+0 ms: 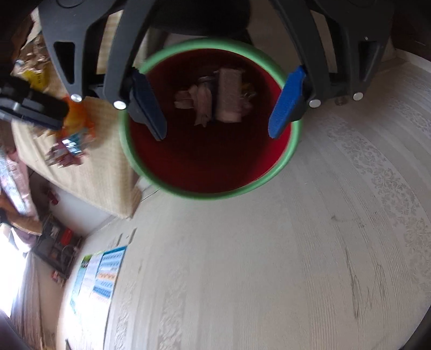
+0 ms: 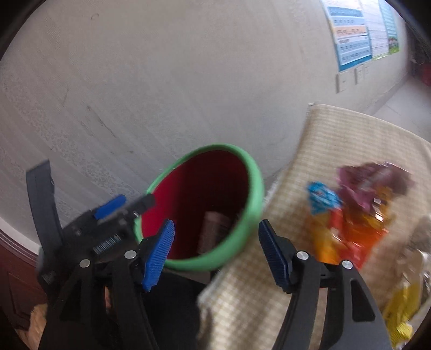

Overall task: Collect trash
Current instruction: 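Open both tools to drop the carton and wrapper into the red bin, then grasp the orange-blue chip bag with the left tool while the right tool grasps the yellow wrapper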

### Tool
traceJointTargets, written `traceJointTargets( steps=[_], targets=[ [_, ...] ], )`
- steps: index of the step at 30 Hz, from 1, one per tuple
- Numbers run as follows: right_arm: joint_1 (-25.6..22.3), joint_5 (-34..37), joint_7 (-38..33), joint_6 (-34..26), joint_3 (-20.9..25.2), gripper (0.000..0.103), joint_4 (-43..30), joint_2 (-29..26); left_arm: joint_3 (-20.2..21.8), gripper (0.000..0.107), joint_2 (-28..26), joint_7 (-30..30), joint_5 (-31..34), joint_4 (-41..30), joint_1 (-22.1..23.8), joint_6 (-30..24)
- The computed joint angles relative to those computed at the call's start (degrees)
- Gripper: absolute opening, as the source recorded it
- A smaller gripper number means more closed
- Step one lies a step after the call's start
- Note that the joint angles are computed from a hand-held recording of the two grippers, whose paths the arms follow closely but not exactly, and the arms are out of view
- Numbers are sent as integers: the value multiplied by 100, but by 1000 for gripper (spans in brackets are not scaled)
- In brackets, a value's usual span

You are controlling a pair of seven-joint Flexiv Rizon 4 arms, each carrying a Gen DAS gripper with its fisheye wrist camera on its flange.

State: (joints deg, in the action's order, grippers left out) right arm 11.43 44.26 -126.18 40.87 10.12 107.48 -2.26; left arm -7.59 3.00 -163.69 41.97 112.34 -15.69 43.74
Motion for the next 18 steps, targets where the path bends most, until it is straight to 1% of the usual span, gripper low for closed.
traceJointTargets(
  steps=[2,5,8,9,10,11,13,15,18],
  targets=[
    [-161,-35,-70,74,-107,64,236,227,-93,79,-47,-55,64,-134,-55,-26],
    [-376,-216,-35,283,-328,66,548,462,-199,81,-311,-97,88,-419,-208,114],
    [-536,-547,81,696,-484,66,852,578,-200,84,-791,40,-99,-759,-414,365],
    [-583,-623,115,817,-533,66,937,591,-195,84,-1072,8,-108,-940,-475,567],
    [-639,-653,153,903,-594,66,1004,600,-172,84,-1251,59,-170,-1073,-530,619],
    [-697,-637,191,910,-670,66,1023,582,-164,84,-1471,230,-325,-1237,-554,648],
    [-846,-471,241,666,-847,66,960,549,-164,84,-1969,541,-635,-1595,-566,840],
    [-978,-316,152,514,-938,66,935,585,-124,84,-2333,720,-916,-1896,-612,775],
    [-1104,-88,15,428,-1013,66,893,624,-108,84,-2841,989,-1553,-2211,-585,659]
  ],
)
